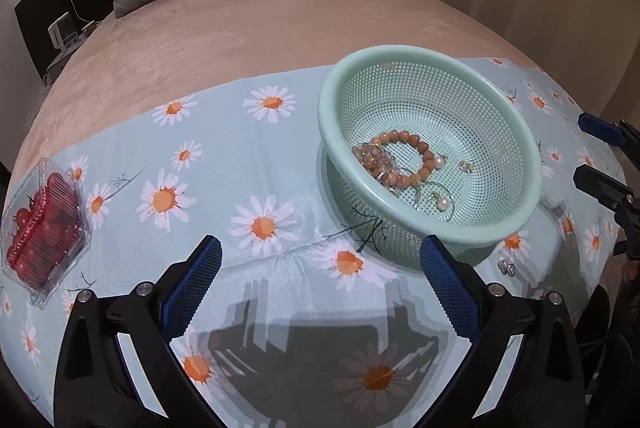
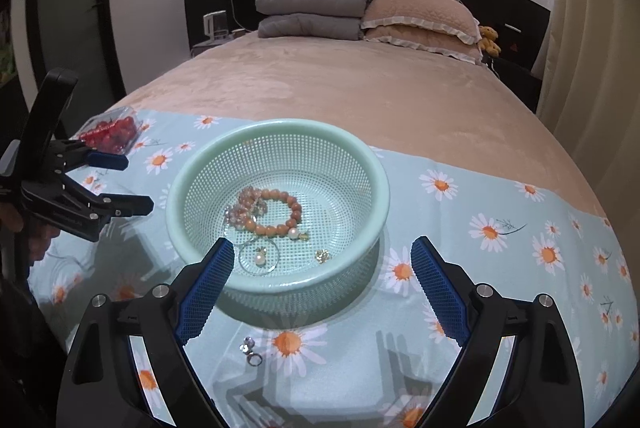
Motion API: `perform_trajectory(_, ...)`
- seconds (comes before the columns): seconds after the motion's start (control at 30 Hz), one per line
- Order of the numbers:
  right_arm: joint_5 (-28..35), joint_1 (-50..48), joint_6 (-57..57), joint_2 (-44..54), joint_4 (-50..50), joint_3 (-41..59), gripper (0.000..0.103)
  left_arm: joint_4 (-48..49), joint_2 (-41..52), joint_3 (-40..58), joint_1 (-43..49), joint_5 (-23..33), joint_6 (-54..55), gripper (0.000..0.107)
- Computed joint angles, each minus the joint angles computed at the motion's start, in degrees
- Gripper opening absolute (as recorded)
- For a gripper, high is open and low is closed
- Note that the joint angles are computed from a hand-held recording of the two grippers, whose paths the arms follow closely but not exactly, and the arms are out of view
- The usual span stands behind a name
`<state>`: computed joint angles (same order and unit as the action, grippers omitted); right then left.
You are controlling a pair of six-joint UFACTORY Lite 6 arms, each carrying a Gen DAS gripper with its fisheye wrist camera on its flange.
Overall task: Organize jewelry
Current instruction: 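Grasp a small silver earring from the cloth with the right tool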
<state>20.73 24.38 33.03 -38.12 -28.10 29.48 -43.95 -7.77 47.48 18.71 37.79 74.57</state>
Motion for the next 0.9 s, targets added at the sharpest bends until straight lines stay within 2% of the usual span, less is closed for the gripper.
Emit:
perform_trajectory(0.1, 1.85, 3.21, 4.29, -4.06, -2.01, -3.24, 0.086, -0.98, -3.39, -4.23, 0.22, 1.22, 2.22, 0.097)
perform_trajectory(0.23, 4.85, 10.96, 16.94, -9.03, -9.96, -9.16, 0.086, -2.45, -7.15, -9.58, -1.66, 1.09, 4.30, 0.097)
perform_trajectory(0.37, 7.67, 19.06, 28.82, -7.95, -17.69, -13.22, 0.083, -3.15, -8.81, -14.60, -6.24, -2.59, 5.13, 0.097)
perform_trajectory(0.53, 3.34, 20.16, 37.58, -4.57, -23.13, -17.19, 0.072, -9.68, -9.77, -19.29, -10.01, -6.86, 11.64, 0.097)
perform_trajectory(0.6, 0.75, 19.17, 40.81, -1.81, -26.05, -17.73, 0.064, -12.24, -9.82, -20.95, -12.74, -10.52, 13.58, 0.097)
perform_trajectory(0.67, -2.28, 17.81, 44.25, 1.04, -29.50, -17.77, 0.056, -15.71, -9.37, -22.38, -15.48, -14.16, 17.20, 0.093)
perform_trajectory(0.73, -4.88, 16.39, 48.86, 5.10, -34.35, -17.18, 0.044, -18.38, -7.24, -22.75, -17.61, -16.81, 19.77, 0.079)
perform_trajectory(0.8, -5.81, 16.20, 55.32, 8.46, -40.46, -16.56, 0.037, -25.61, -6.09, -23.49, -17.22, -16.57, 27.19, 0.074)
perform_trajectory(0.83, -5.50, 16.43, 56.88, 8.97, -41.63, -16.38, 0.033, -27.31, -6.08, -23.81, -16.62, -15.54, 29.62, 0.066)
perform_trajectory(0.87, -5.92, 15.90, 56.13, 9.40, -40.81, -16.08, 0.024, -28.05, -6.18, -24.02, -16.34, -14.69, 31.42, 0.062)
perform_trajectory(0.9, -6.70, 14.94, 54.37, 9.69, -39.20, -15.75, 0.012, -28.55, -7.15, -24.87, -16.20, -14.00, 33.02, 0.051)
